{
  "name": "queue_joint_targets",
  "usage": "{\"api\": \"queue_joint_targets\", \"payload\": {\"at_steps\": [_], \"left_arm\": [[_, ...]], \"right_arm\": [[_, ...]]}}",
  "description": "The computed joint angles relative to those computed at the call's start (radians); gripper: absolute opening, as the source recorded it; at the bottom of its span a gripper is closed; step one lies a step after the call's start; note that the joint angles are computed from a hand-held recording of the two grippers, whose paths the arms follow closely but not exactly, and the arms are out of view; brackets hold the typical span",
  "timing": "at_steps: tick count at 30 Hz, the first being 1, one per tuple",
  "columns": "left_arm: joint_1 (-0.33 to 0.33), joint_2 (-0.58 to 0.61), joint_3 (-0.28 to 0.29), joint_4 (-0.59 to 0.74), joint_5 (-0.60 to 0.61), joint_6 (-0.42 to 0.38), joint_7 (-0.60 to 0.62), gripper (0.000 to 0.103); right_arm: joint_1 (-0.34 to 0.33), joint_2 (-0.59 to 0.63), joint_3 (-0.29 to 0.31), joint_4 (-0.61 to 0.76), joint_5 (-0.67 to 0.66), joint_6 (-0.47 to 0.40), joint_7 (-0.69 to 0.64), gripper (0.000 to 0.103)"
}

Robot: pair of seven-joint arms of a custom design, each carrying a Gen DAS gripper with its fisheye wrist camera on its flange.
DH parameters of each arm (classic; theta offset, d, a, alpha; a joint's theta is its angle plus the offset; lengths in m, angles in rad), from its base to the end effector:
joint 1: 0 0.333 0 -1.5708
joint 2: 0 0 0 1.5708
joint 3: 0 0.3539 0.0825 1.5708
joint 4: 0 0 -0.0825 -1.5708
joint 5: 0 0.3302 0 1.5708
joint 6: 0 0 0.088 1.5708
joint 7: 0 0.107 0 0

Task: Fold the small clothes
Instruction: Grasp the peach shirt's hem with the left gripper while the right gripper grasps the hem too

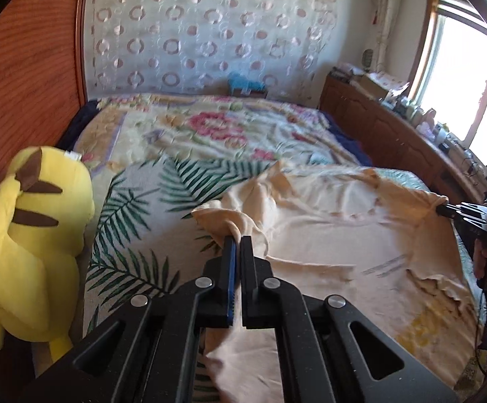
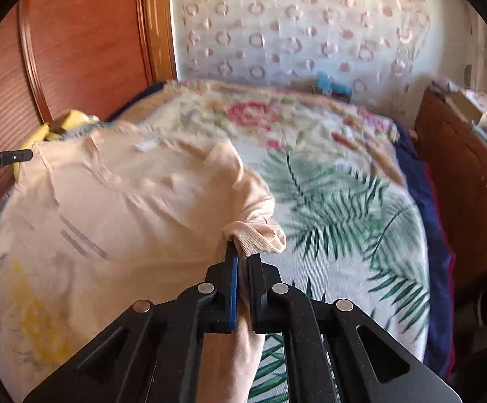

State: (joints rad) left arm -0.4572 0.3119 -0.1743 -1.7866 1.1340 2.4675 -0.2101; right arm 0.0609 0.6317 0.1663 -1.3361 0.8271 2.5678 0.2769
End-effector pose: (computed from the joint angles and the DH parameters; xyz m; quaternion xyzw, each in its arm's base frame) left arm 0.5179 -0.3646 0.4832 -0.7506 0.5106 -0.3075 0.2850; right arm 0.7330 0.1187 0.4780 -0.8460 0.3047 -0.1711 0.4026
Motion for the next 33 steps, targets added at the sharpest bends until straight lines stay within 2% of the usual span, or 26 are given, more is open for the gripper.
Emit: {"api": "queue_joint_targets", "payload": {"at_steps": [4, 8, 12, 16, 22, 28, 33], "left_arm": [[-0.051, -0.05, -0.019, -0.005, 0.065, -0.059, -0.035, 0.003], [-0.094, -0.104, -0.056, -0.023, 0.12, -0.141, -0.068, 0.003], [-0.13, -0.156, -0.103, -0.055, 0.148, -0.239, -0.097, 0.003], [-0.16, -0.194, -0.149, -0.089, 0.149, -0.326, -0.125, 0.003], [-0.217, -0.221, -0.209, -0.146, 0.115, -0.443, -0.21, 0.003], [-0.247, -0.239, -0.247, -0.212, 0.035, -0.466, -0.298, 0.003], [-0.242, -0.233, -0.244, -0.26, -0.032, -0.432, -0.315, 0.003]], "right_arm": [[-0.073, -0.112, 0.053, -0.126, 0.151, 0.006, -0.134, 0.004], [-0.128, -0.233, 0.047, -0.258, 0.311, -0.047, -0.266, 0.004], [-0.171, -0.347, 0.012, -0.404, 0.457, -0.116, -0.409, 0.004], [-0.191, -0.448, -0.048, -0.542, 0.553, -0.192, -0.527, 0.004], [-0.182, -0.576, -0.156, -0.721, 0.594, -0.28, -0.629, 0.004], [-0.162, -0.657, -0.259, -0.845, 0.527, -0.348, -0.626, 0.004], [-0.14, -0.624, -0.268, -0.881, 0.467, -0.275, -0.591, 0.005]]}}
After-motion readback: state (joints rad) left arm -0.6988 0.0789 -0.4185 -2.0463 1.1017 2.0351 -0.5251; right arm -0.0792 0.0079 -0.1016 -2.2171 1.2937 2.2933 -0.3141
